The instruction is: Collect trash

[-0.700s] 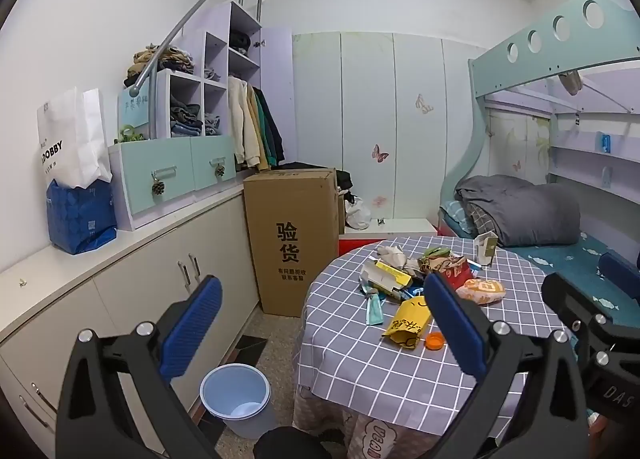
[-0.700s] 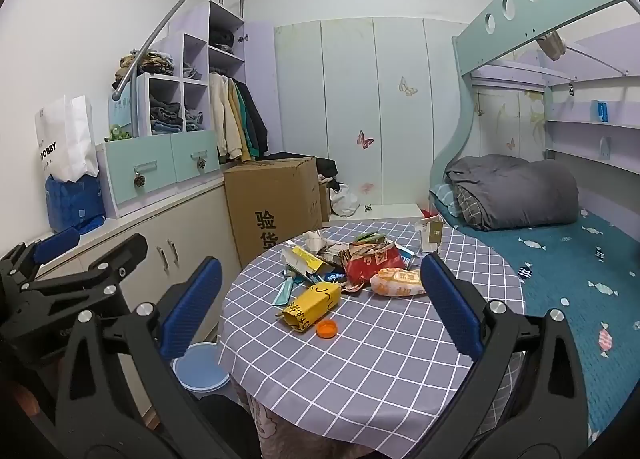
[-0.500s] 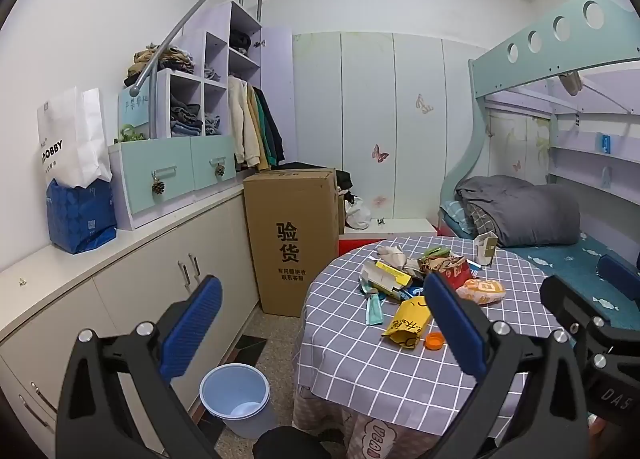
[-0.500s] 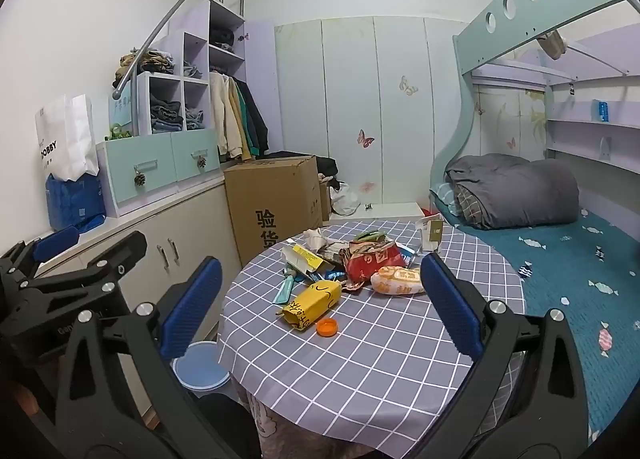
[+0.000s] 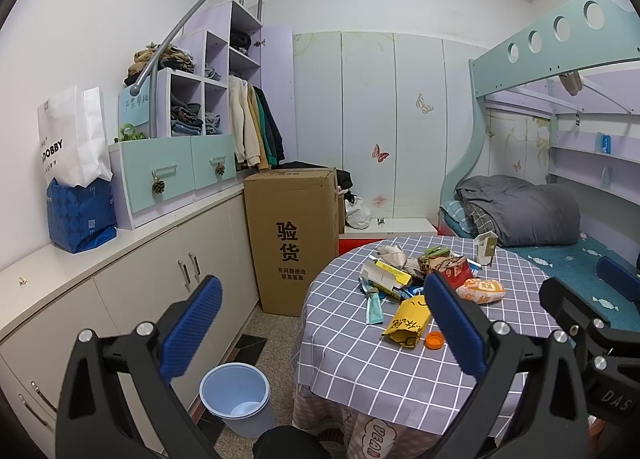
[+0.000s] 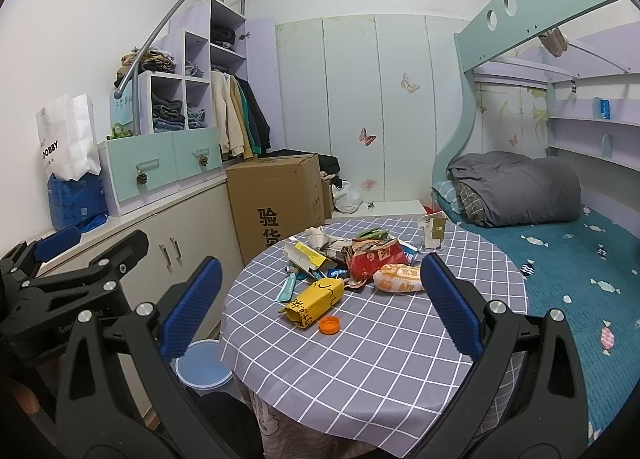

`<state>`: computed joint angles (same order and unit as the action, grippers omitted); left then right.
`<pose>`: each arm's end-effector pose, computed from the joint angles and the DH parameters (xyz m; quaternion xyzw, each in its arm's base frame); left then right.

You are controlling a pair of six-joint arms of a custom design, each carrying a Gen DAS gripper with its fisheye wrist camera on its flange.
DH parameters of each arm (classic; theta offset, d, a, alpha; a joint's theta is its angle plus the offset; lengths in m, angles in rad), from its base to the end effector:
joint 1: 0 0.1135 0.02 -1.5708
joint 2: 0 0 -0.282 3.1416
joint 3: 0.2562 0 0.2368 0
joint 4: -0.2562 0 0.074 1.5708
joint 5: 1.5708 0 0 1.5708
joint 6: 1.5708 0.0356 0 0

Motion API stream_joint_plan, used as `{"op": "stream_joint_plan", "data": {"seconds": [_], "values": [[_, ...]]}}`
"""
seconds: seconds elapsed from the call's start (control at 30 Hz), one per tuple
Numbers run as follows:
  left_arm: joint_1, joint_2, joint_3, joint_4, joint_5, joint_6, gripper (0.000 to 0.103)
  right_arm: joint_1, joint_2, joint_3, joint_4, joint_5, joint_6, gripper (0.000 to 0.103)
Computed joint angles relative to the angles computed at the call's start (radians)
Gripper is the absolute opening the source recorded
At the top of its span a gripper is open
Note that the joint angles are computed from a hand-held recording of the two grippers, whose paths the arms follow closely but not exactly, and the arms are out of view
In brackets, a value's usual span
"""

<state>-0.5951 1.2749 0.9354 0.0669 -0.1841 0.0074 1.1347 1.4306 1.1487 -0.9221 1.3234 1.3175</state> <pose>0.2345 -0.1509 0.3342 0.1823 0.7740 -0.1043 0.5973 0.1356 0.2093 0.3094 0.1824 0.7622 -0.0687 0.6172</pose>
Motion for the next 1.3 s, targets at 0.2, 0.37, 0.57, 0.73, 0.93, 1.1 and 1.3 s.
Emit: {"op": "stream_joint_plan", "data": {"seconds": [0.2,0.37,0.57,0.73,0.93,1.1,1.3], "values": [[-0.001,0.000,0.000,-0.001,-0.001,0.002,0.099,0.002,0.001,-0.001,0.001,-0.001,0.002,0.097],[0.009,0.013,-0.031,0.042,0.010,0.004,0.099,0.003,0.003,0.001,-0.002,0.000,0.004,0.097],[0.008,0.014,-0.033,0.045,0.008,0.007,0.099,0.003,0.004,0.003,0.001,-0.002,0.001,0.097],[-0.011,-0.002,-0.036,0.027,-0.011,0.005,0.099,-0.002,0.003,-0.001,0.037,-0.009,-0.036,0.097],[-0.007,0.000,-0.038,0.034,-0.006,0.009,0.099,-0.002,0.006,0.002,0.048,-0.013,-0.046,0.097],[-0.019,0.013,-0.020,0.023,-0.019,0.015,0.099,-0.003,0.004,0.002,0.048,-0.014,-0.048,0.097],[-0.021,0.014,-0.011,0.008,-0.020,0.015,0.099,-0.003,0.006,0.004,0.050,-0.014,-0.050,0.097]]}}
